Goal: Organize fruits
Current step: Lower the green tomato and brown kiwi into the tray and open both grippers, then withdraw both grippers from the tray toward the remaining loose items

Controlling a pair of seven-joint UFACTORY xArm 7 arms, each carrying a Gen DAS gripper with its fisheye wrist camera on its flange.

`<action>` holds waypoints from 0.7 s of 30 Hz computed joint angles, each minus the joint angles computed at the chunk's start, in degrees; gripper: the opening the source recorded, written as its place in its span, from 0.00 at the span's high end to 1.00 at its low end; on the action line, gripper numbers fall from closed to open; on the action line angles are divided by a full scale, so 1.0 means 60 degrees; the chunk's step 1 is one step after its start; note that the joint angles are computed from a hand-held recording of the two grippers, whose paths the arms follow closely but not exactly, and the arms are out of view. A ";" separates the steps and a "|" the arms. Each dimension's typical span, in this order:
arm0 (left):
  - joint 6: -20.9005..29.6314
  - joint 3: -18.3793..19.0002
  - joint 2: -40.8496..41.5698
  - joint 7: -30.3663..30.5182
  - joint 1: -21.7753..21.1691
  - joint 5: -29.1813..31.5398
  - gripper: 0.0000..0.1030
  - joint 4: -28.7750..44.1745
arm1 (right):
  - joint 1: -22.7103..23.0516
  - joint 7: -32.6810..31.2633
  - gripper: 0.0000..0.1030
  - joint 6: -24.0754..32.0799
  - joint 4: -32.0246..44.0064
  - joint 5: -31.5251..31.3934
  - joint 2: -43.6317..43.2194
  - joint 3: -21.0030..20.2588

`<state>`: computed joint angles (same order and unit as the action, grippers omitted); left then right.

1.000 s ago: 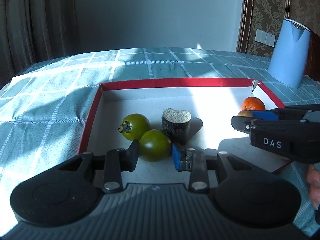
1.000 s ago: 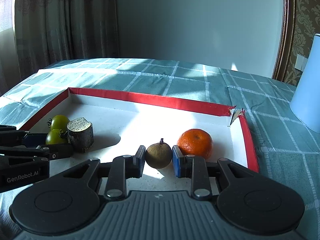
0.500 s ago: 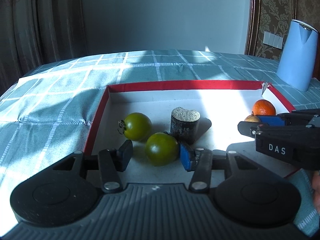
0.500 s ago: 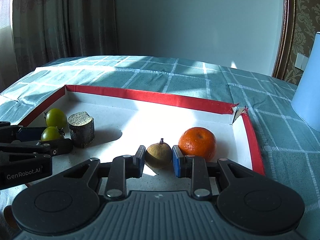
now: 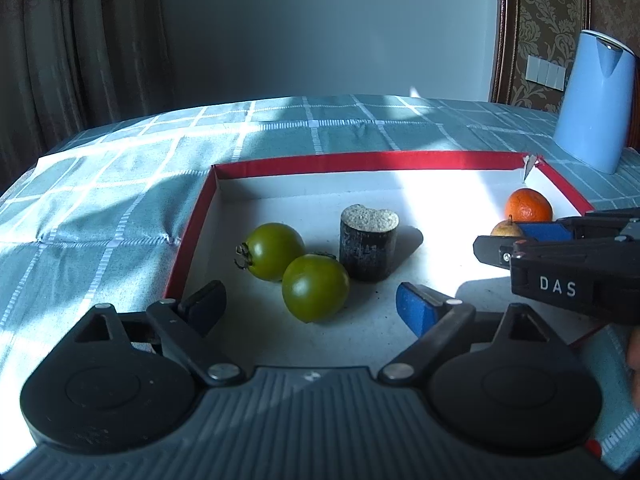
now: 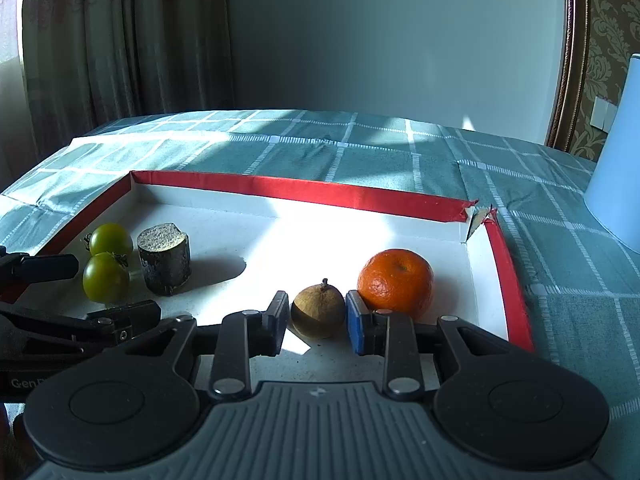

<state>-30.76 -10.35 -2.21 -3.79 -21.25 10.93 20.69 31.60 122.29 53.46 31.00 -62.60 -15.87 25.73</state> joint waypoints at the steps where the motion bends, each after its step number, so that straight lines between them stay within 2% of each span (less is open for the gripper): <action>1: 0.0004 0.0017 -0.0006 -0.0045 0.0006 0.0085 0.08 -0.0005 | -0.0014 0.0096 0.58 -0.0279 -0.0102 -0.0189 -0.0086 -0.0053; 2: 0.0009 0.0051 -0.0028 -0.0138 0.0022 0.0220 0.08 -0.0019 | -0.0023 0.0166 0.49 -0.0339 -0.0112 -0.0245 -0.0086 -0.0034; 5: -0.0018 0.0233 -0.0083 -0.0651 0.0125 0.0952 0.08 -0.0034 | -0.0004 0.0214 0.42 -0.0100 -0.0039 -0.0192 -0.0021 0.0050; 9: -0.0065 0.0112 -0.0164 -0.0372 0.0132 0.0688 0.07 -0.0146 | 0.0017 0.0346 0.41 -0.0160 -0.0124 -0.0218 -0.0114 0.0039; 12: -0.0467 -0.0067 -0.0246 0.0180 0.0089 -0.0083 0.05 -0.0378 | 0.0021 0.0470 0.41 -0.0161 -0.0187 -0.0233 -0.0190 0.0076; 15: -0.0848 -0.0133 -0.0304 0.0285 0.0150 -0.0436 0.02 -0.0529 | 0.0033 0.0579 0.41 -0.0111 -0.0234 -0.0236 -0.0259 0.0129; 18: -0.0884 0.0312 -0.0373 -0.0504 0.0194 0.0594 0.02 -0.0528 | 0.0035 0.0577 0.41 -0.0119 -0.0245 -0.0198 -0.0267 0.0147; 21: -0.1031 0.0188 -0.0447 -0.0247 0.0224 0.0362 0.02 -0.0654 | 0.0048 0.0636 0.41 -0.0079 -0.0249 -0.0186 -0.0248 0.0182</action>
